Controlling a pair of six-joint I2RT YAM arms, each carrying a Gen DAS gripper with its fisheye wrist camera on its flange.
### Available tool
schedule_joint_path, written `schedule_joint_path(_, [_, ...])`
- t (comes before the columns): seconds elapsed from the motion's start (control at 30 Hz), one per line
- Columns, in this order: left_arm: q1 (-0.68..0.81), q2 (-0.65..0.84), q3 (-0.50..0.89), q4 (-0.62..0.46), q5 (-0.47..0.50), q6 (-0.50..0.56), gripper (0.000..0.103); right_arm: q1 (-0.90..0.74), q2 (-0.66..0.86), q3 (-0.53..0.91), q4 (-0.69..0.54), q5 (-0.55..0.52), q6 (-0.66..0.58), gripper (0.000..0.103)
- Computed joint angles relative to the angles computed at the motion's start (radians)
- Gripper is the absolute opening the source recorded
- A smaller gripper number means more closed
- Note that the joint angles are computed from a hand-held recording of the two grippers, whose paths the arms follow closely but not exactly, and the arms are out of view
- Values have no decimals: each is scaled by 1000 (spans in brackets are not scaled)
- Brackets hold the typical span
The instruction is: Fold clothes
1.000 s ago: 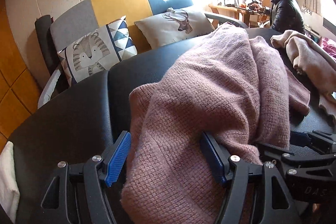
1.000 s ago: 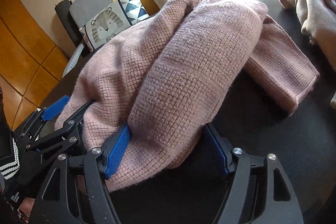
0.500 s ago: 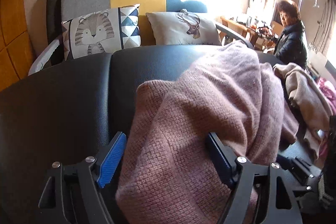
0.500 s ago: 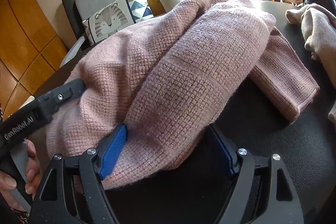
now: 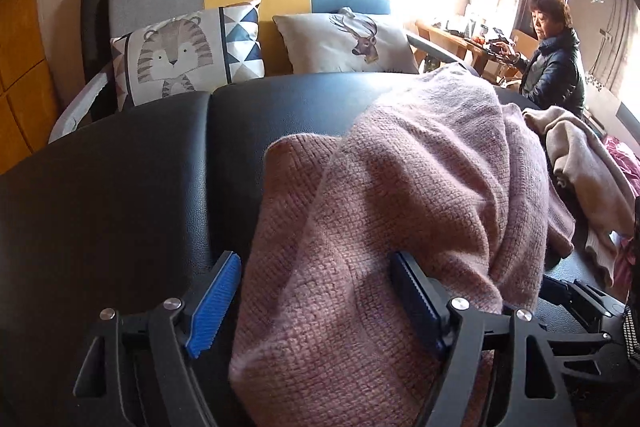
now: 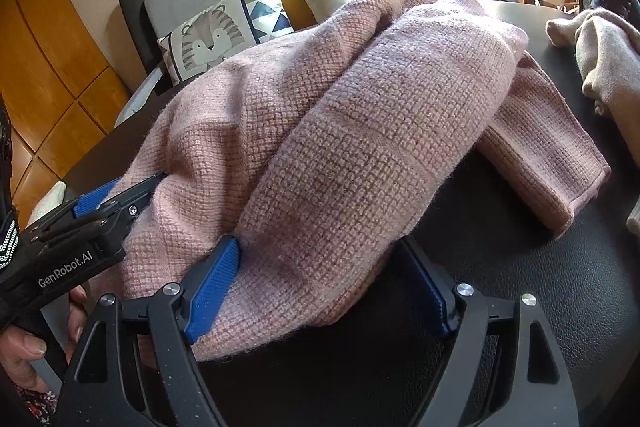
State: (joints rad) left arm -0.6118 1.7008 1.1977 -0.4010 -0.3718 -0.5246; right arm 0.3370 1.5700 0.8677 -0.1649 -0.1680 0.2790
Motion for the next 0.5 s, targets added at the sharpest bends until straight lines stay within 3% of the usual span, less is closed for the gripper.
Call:
schedule_joint_path(0.3, [9, -18, 29, -24, -24, 53, 79, 17, 2, -11, 26, 21, 13, 84])
schedule_joint_path(0.5, [8, 46, 69, -64, -27, 70, 79, 26, 16, 7, 17, 30, 18, 84])
